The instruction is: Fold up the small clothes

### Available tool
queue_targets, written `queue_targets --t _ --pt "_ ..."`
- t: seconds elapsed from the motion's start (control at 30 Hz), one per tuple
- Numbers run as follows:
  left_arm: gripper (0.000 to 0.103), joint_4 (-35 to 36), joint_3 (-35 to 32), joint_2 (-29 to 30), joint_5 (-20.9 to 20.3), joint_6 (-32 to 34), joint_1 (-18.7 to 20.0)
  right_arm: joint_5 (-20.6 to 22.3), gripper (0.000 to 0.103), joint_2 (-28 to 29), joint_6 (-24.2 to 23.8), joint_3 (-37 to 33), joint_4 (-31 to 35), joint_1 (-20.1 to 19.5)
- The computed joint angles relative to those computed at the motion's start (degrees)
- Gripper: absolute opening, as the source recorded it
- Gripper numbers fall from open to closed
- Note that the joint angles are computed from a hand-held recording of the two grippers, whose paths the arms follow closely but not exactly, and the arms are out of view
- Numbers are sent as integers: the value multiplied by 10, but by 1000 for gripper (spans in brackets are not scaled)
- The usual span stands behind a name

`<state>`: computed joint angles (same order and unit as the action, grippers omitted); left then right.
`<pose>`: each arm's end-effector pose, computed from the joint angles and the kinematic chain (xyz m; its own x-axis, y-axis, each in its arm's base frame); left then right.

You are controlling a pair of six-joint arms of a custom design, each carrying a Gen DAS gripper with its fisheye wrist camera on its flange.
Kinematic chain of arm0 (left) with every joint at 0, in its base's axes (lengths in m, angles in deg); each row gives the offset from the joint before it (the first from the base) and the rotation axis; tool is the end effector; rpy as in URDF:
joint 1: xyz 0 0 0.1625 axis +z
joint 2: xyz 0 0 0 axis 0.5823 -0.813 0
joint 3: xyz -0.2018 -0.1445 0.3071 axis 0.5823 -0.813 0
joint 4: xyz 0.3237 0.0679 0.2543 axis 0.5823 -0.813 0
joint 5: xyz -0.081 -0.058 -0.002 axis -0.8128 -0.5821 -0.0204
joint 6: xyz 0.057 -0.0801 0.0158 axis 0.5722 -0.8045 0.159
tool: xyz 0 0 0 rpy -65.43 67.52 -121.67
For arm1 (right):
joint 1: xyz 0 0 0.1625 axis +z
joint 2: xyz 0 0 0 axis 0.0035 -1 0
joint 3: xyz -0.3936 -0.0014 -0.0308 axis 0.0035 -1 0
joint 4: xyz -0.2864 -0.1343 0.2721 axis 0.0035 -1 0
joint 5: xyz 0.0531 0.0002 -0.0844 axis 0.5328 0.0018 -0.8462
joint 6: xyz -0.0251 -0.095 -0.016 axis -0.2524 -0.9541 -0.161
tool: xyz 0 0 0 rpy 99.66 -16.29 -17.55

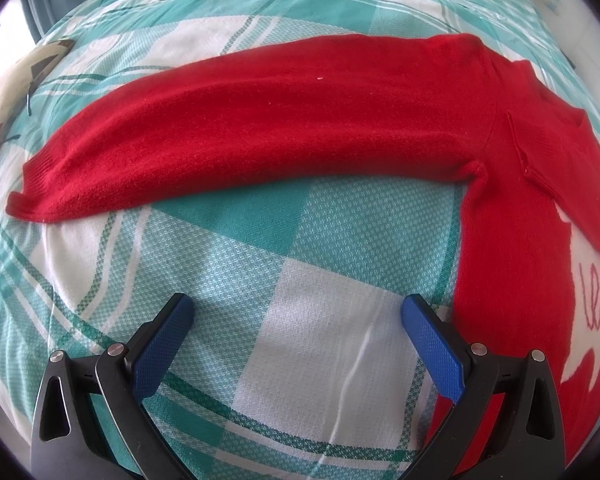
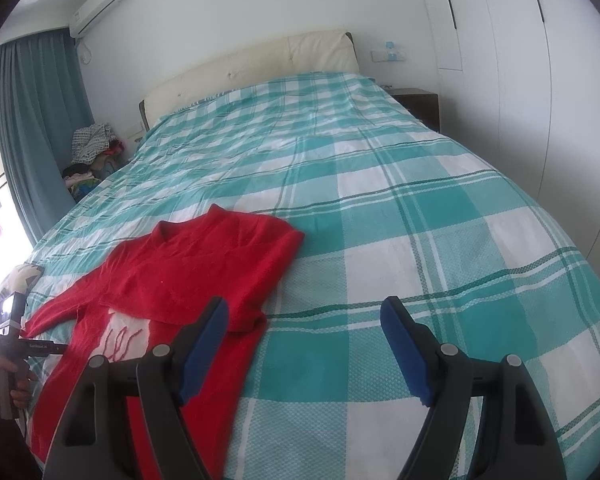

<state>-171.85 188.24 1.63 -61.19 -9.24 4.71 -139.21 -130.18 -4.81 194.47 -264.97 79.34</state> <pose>-0.3162 -0.5234 0.0531 -0.6764 0.3120 -0.6673 0.4333 0.9011 -0.0179 0.0358 -0.2528 0.4235 -0.7144 0.5580 0.4223 -0.2115 0.4030 -0.8904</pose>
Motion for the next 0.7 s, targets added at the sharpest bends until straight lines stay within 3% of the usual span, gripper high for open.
queue_targets --t 0.7 --pt "103 -2 -2 5 1 -1 -1 -4 78 6 -2 0 -3 5"
